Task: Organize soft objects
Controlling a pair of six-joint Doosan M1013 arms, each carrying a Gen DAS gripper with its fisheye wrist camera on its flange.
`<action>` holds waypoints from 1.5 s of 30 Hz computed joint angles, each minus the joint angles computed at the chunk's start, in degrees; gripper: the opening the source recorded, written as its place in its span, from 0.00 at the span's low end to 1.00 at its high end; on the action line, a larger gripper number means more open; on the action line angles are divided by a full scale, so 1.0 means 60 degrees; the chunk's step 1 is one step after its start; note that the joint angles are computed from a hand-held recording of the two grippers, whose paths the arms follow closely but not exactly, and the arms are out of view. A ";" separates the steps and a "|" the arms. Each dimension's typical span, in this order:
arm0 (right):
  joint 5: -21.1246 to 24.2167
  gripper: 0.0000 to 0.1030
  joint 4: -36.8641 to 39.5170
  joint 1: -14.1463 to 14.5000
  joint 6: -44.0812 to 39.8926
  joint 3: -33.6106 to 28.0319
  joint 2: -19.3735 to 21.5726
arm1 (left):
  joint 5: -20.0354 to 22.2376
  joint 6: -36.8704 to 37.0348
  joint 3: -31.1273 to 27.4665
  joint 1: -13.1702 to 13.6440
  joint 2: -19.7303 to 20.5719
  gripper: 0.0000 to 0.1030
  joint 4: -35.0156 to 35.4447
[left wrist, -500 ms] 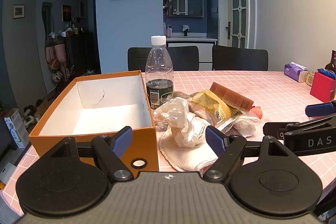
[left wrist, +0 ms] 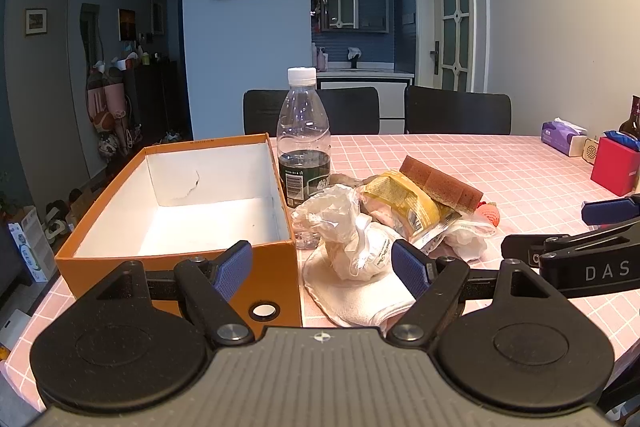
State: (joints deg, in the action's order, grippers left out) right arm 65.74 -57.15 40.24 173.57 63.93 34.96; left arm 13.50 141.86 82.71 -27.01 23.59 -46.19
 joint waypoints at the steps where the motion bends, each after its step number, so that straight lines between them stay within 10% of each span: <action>1: 0.0065 0.98 0.0066 0.0014 -0.0083 -0.0110 0.0037 | 0.0006 0.0046 0.0002 0.0005 0.0001 0.90 -0.0042; 34: -0.0069 0.98 0.0106 -0.0050 -0.0030 -0.0041 0.0057 | 0.0127 -0.0188 -0.0025 -0.0026 0.0072 0.90 0.0211; 45: -0.0796 0.98 0.0048 -0.0243 0.0511 0.0664 -0.0291 | 0.2018 0.1073 -0.0589 0.0181 0.0405 0.79 -0.1301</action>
State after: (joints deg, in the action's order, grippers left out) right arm 60.97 -56.87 38.78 176.64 67.92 33.21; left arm 25.61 148.29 79.18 -25.92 26.02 -53.99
